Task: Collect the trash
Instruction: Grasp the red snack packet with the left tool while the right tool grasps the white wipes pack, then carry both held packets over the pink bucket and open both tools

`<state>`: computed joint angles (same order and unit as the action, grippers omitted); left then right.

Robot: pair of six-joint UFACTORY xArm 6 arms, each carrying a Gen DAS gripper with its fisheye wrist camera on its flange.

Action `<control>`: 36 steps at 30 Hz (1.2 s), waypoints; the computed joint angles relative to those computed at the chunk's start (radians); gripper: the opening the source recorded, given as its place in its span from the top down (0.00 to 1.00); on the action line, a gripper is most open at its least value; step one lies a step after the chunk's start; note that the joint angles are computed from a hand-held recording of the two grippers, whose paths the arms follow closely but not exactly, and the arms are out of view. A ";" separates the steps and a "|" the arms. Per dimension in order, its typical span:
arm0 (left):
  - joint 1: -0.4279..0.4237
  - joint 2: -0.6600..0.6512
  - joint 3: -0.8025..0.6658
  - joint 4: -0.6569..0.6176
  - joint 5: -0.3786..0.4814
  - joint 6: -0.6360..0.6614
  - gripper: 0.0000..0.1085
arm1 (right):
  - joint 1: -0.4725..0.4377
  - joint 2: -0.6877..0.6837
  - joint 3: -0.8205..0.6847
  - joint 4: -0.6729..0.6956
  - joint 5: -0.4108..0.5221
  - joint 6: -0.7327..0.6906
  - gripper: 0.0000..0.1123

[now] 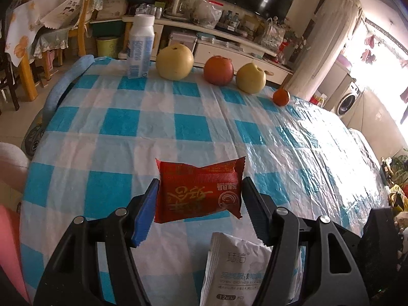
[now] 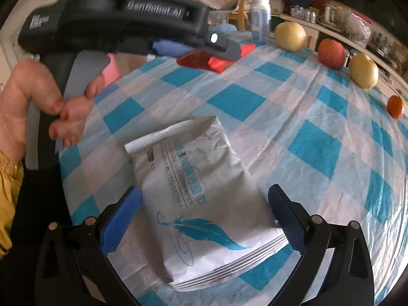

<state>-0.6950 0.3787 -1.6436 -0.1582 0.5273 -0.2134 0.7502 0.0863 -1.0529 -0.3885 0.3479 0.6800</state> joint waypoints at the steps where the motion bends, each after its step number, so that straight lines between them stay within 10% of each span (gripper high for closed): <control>1: 0.002 -0.005 0.007 -0.002 -0.004 0.000 0.40 | 0.000 0.004 -0.005 -0.010 0.005 0.005 0.12; 36: 0.105 -0.237 0.286 -0.014 -0.136 0.022 0.40 | 0.018 0.030 -0.103 -0.364 0.082 0.548 0.33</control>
<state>-0.5902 0.1415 -1.3575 -0.1718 0.3911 -0.1910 0.7687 0.1167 -1.1555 -0.7523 0.4297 1.2279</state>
